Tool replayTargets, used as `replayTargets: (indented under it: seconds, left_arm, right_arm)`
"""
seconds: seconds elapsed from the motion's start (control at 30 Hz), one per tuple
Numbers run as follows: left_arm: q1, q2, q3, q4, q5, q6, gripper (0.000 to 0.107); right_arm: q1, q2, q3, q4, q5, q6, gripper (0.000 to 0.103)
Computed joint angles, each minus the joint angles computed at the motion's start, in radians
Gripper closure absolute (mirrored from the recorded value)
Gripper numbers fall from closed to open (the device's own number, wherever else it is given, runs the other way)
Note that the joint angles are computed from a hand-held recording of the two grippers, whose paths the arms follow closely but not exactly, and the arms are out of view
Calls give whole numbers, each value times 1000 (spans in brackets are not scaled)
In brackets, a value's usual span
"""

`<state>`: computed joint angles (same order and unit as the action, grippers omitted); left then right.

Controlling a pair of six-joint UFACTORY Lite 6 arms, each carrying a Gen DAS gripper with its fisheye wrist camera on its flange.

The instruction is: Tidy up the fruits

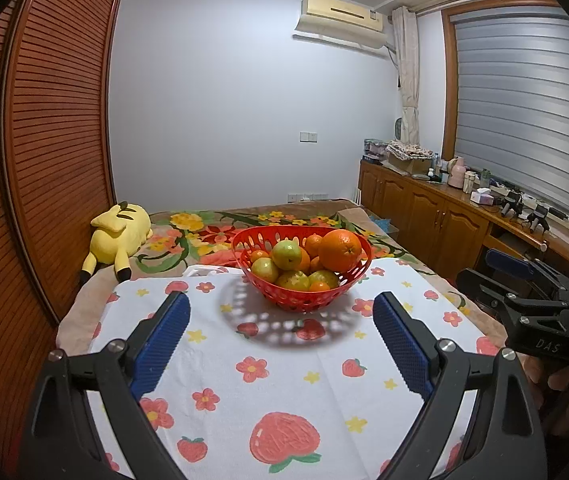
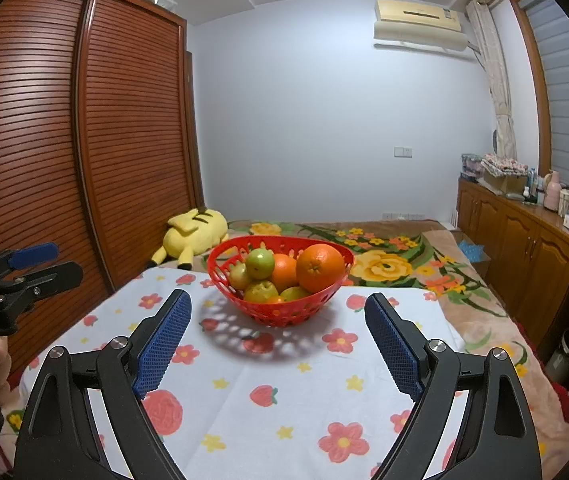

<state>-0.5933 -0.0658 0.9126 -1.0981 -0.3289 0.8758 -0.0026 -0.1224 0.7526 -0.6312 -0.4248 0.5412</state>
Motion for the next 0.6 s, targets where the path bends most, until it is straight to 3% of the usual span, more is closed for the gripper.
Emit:
replayTargets:
  seconds: [0.6]
  left_arm:
    - [0,-14,-7,-16,-1,24,13]
  right_arm:
    - [1,-4,-9,4,-6,-5,13]
